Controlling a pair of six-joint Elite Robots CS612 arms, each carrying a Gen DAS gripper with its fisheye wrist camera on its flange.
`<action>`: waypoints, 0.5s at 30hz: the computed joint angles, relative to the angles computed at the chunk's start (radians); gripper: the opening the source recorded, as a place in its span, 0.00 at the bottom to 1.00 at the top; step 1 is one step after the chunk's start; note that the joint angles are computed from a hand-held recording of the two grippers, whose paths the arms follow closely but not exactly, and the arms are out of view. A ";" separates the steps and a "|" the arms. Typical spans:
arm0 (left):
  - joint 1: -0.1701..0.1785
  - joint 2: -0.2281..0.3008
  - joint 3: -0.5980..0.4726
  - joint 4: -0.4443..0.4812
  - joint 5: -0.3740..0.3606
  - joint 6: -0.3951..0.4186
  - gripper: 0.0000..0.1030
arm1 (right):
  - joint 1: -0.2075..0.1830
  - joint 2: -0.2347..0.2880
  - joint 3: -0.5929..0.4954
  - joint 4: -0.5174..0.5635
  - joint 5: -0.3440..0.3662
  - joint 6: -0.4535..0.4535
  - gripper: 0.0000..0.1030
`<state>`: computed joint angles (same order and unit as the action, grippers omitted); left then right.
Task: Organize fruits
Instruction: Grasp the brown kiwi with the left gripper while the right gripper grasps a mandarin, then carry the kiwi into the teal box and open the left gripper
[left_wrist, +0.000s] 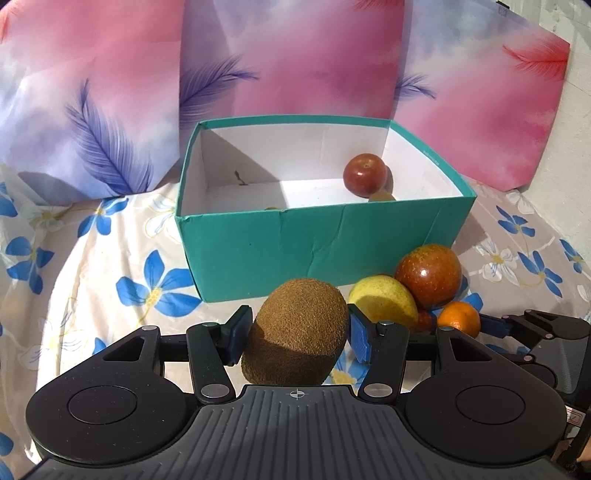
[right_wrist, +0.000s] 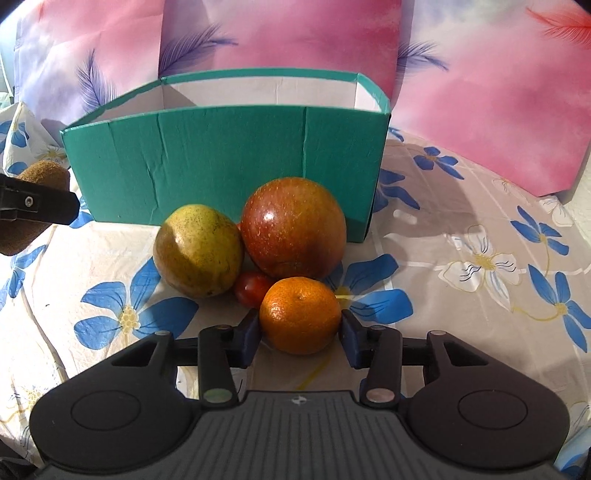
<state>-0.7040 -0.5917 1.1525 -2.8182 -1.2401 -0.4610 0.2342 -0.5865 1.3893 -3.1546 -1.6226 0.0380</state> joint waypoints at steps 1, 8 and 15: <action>0.000 -0.002 -0.001 -0.003 0.001 0.001 0.57 | 0.000 -0.006 0.007 -0.012 0.000 0.000 0.43; -0.002 -0.005 -0.065 0.008 0.096 0.012 0.58 | -0.002 -0.048 0.039 -0.128 -0.020 -0.002 0.43; -0.010 0.021 -0.154 -0.030 0.216 0.047 0.58 | -0.010 -0.073 0.038 -0.226 -0.026 0.031 0.43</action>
